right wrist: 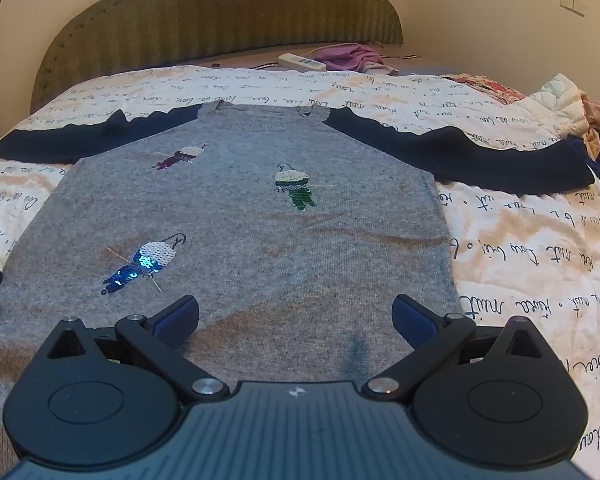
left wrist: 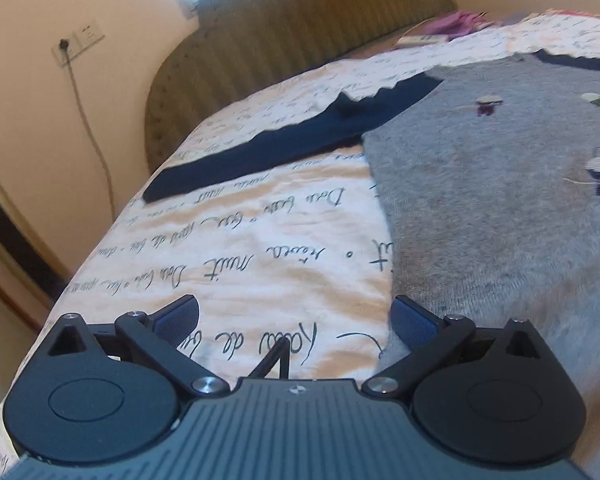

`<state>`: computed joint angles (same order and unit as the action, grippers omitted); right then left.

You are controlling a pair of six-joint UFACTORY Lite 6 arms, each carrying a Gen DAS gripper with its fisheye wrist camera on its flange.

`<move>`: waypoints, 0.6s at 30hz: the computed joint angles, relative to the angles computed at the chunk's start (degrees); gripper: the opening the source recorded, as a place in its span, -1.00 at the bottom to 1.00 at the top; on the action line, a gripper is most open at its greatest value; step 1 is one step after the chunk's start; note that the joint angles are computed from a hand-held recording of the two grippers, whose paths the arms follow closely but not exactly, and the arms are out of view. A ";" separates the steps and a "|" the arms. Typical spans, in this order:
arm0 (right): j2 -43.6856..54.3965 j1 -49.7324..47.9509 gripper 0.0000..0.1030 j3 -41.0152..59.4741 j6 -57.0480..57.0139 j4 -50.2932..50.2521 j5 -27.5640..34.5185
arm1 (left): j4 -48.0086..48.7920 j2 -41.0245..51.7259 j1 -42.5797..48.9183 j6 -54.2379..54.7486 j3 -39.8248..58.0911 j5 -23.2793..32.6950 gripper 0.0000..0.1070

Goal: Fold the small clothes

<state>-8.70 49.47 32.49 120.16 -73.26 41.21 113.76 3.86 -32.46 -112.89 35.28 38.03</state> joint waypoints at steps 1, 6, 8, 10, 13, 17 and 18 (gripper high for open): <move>-0.04 -0.28 1.00 -0.13 0.36 -0.19 -0.55 | 1.04 -1.61 -0.21 -0.27 -1.43 0.01 0.91; 1.18 0.04 1.00 0.18 1.20 -1.18 -1.42 | -3.02 -9.21 -1.86 -0.50 -4.81 -1.39 0.92; 1.93 -0.01 1.00 0.19 1.66 -1.74 -1.71 | -3.89 -11.11 -2.25 -2.39 -4.19 -2.71 0.92; 2.86 -0.51 1.00 -0.08 2.33 -2.60 -2.21 | -2.35 -13.08 -2.25 -5.46 -3.44 -6.47 0.92; 3.72 -1.58 1.00 -0.34 2.21 -1.59 -3.28 | -0.72 -12.73 -2.17 -7.89 -0.05 -15.18 0.93; 3.73 -1.46 1.00 -0.54 2.62 -1.88 -3.53 | -0.09 -4.96 -6.56 -10.39 5.80 -17.17 0.93; 4.03 -1.53 1.00 -0.29 2.25 -1.75 -3.53 | 0.26 -2.56 -7.96 -10.87 7.38 -16.58 0.93</move>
<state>-4.68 47.94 32.20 122.40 -75.01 37.67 114.02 1.29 -40.41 -123.76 42.67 21.45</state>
